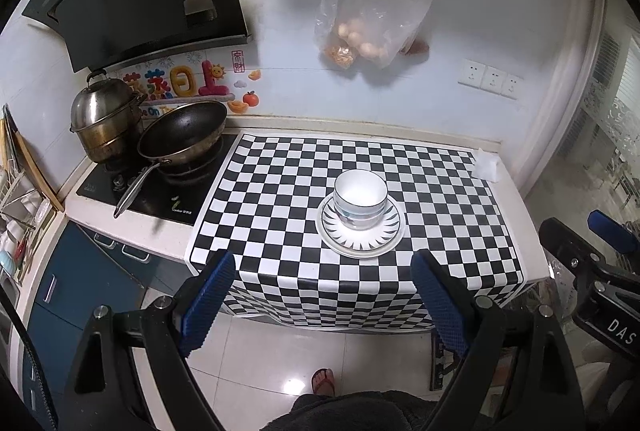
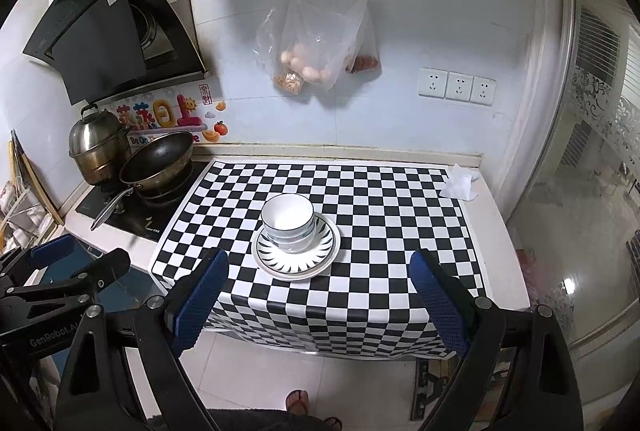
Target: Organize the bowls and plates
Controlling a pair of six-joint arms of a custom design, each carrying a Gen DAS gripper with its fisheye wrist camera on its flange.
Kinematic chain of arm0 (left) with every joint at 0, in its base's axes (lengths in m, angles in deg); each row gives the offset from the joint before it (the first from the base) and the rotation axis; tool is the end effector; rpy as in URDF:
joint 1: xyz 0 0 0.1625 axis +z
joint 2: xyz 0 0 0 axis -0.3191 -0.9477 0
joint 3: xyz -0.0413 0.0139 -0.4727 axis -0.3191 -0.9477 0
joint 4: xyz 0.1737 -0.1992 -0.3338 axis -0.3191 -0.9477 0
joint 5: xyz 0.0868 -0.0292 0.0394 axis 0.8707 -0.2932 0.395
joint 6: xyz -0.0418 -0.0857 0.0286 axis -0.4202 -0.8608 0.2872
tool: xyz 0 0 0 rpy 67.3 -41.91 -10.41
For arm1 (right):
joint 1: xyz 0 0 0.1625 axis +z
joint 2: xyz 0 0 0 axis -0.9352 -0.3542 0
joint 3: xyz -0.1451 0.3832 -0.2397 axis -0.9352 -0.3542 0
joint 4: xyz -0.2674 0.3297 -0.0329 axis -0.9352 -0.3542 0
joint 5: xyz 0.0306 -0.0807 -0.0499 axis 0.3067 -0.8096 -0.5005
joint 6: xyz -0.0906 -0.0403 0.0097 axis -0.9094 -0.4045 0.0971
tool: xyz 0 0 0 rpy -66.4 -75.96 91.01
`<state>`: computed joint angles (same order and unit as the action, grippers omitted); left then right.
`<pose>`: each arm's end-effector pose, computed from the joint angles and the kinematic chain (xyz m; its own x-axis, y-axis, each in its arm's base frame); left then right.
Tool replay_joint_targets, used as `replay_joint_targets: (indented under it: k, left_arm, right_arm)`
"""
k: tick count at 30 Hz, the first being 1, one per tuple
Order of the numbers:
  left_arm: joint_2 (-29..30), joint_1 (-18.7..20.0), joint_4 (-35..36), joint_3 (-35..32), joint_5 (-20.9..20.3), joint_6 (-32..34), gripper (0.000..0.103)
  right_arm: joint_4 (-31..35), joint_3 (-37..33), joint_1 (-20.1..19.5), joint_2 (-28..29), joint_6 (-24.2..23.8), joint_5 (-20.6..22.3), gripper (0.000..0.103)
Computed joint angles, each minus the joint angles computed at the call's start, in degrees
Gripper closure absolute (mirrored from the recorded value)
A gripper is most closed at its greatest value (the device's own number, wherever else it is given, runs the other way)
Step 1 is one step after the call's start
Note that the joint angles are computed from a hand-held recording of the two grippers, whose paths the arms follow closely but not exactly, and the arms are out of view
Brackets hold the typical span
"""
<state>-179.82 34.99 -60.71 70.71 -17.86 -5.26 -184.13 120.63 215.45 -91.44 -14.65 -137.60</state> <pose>-0.3224 -0.3176 0.4251 -0.7088 -0.0537 -0.7034 0.4546 0.7276 -0.5137 0.5856 -0.3288 0.3032 -0.7328 -0.1306 0.6678 -0.5444 0.7012 -0.4603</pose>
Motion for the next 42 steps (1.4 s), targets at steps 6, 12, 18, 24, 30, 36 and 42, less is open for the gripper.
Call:
replay_joint_targets:
  k: [6, 12, 18, 24, 30, 36, 42]
  left_arm:
    - [0.25, -0.77, 0.69, -0.04, -0.16, -0.87, 0.013]
    - [0.40, -1.00, 0.52, -0.06, -0.51, -1.10, 0.013]
    - [0.61, -1.31, 0.97, -0.15, -0.62, -1.80, 0.013]
    - [0.85, -1.57, 1.35, -0.37, -0.52, -2.21, 0.013]
    - [1.09, -1.79, 1.60, -0.47, -0.66, -2.67, 0.013]
    - [1.67, -1.82, 2.19, -1.00, -0.62, -1.59, 0.013]
    - [1.56, -0.97, 0.83, -1.08, -0.74, 0.19, 0.013]
  right_arm:
    - [0.91, 0.56, 0.10, -0.47, 1.24, -0.32, 0.009]
    - [1.44, 0.87, 0.38, -0.77, 1.94, -0.71, 0.009]
    - [1.43, 0.89, 0.38, -0.78, 1.95, -0.72, 0.009]
    - [1.16, 1.00, 0.25, -0.93, 1.59, -0.53, 0.009]
    - [1.09, 1.10, 0.24, -1.00, 1.43, -0.54, 0.009]
    - [1.68, 1.16, 0.23, -1.15, 2.01, -0.60, 0.009]
    - [2.30, 1.88, -0.14, -2.12, 2.35, -0.72, 0.009]
